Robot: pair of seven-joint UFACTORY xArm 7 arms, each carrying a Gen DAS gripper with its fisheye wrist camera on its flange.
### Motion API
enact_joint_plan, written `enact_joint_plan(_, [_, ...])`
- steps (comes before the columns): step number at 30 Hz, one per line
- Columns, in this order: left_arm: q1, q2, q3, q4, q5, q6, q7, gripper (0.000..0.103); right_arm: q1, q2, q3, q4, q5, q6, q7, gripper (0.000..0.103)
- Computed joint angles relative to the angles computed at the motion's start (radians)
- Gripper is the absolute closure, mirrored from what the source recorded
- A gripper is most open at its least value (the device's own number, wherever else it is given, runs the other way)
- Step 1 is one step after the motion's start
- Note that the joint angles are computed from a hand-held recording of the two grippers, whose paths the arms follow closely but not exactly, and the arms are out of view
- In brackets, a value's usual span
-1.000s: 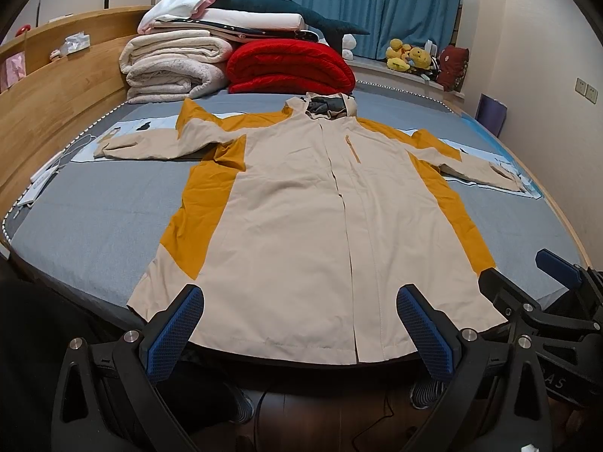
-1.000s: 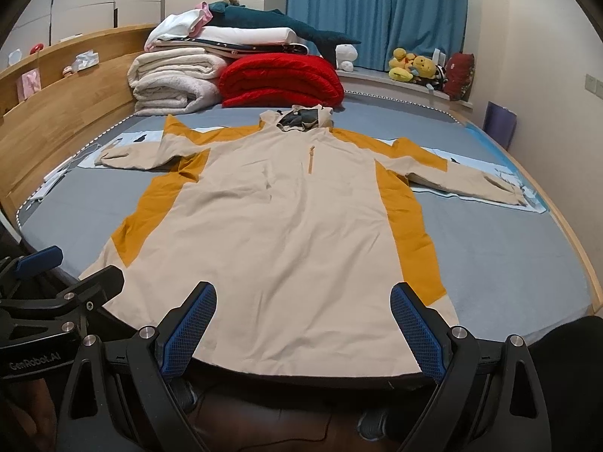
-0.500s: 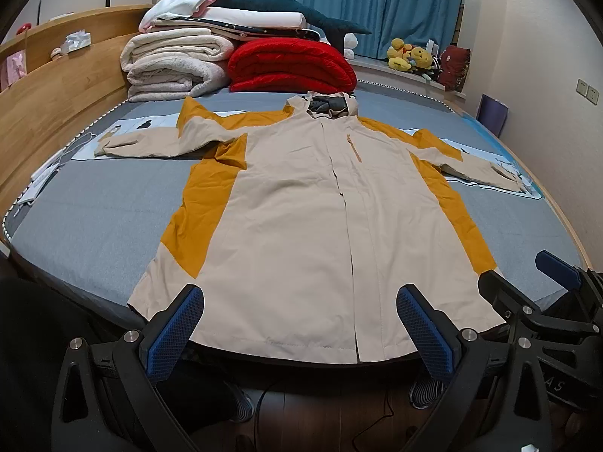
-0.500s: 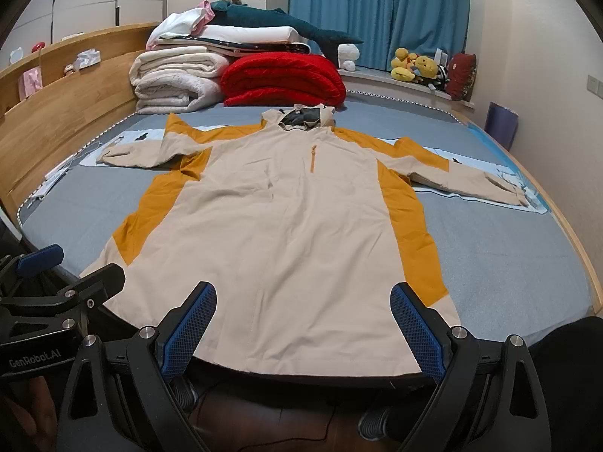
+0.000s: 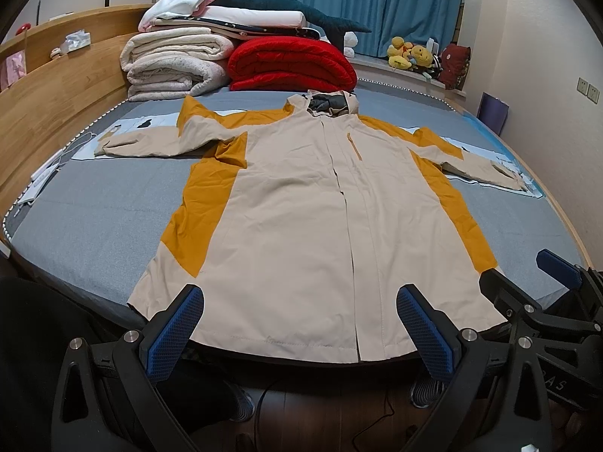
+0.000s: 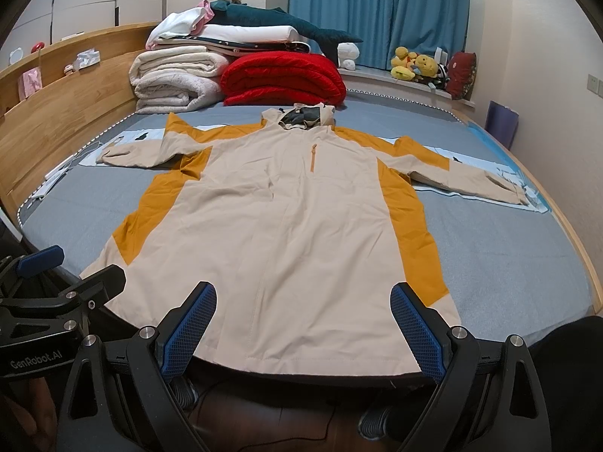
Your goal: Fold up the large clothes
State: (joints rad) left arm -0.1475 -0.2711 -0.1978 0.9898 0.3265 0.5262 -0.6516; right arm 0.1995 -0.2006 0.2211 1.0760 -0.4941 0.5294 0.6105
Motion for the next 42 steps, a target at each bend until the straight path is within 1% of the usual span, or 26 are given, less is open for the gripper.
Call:
enact_joint_plan(8, [-0.001,0.002,0.0,0.003,0.0,0.002,0.0,0.001,-0.001,0.0,0.002,0.0,0.002,0.004,-0.003,0.01])
enact_joint_plan(13, [-0.001,0.004,0.001,0.004,0.0,0.002,0.0,0.001,0.007,0.003,-0.004,-0.004,0.029,0.006,-0.015,0.009])
enact_joint_plan(16, [-0.002,0.004,0.001,0.005,0.001,0.003,0.0,0.001,0.009,-0.003,-0.003,-0.024,0.039,0.0,-0.002,0.009])
enact_joint_plan(20, [-0.003,0.003,0.002,0.006,-0.001,0.005,0.001,0.001,0.005,-0.005,0.007,-0.019,0.018,0.026,0.029,0.009])
enact_joint_plan(24, [-0.003,0.004,0.002,0.007,-0.001,0.006,0.002,0.001,0.012,-0.006,-0.012,-0.014,0.059,0.002,-0.012,0.008])
enact_joint_plan(26, [-0.002,0.004,0.001,0.008,0.001,0.007,0.0,0.001,0.01,-0.01,-0.008,-0.014,0.054,0.008,-0.018,0.008])
enact_joint_plan(28, [0.0,0.006,0.0,0.009,0.009,0.008,-0.001,0.001,0.019,-0.014,-0.018,-0.019,0.092,0.013,-0.052,0.008])
enact_joint_plan(33, [0.019,-0.012,-0.006,-0.03,0.049,-0.006,-0.014,0.001,0.019,-0.008,-0.019,-0.002,0.122,0.034,-0.086,0.009])
enact_joint_plan(37, [0.024,-0.025,-0.01,-0.019,0.063,0.023,-0.013,0.001,0.018,0.001,-0.017,0.022,0.128,0.04,-0.091,0.009])
enact_joint_plan(40, [0.022,-0.025,-0.022,0.036,0.061,0.092,-0.031,0.003,0.017,0.011,-0.014,0.042,0.115,0.045,-0.086,0.01])
enact_joint_plan(42, [0.028,-0.035,-0.032,0.042,0.092,0.089,-0.054,0.003,0.021,0.014,-0.016,0.048,0.12,0.044,-0.089,0.014])
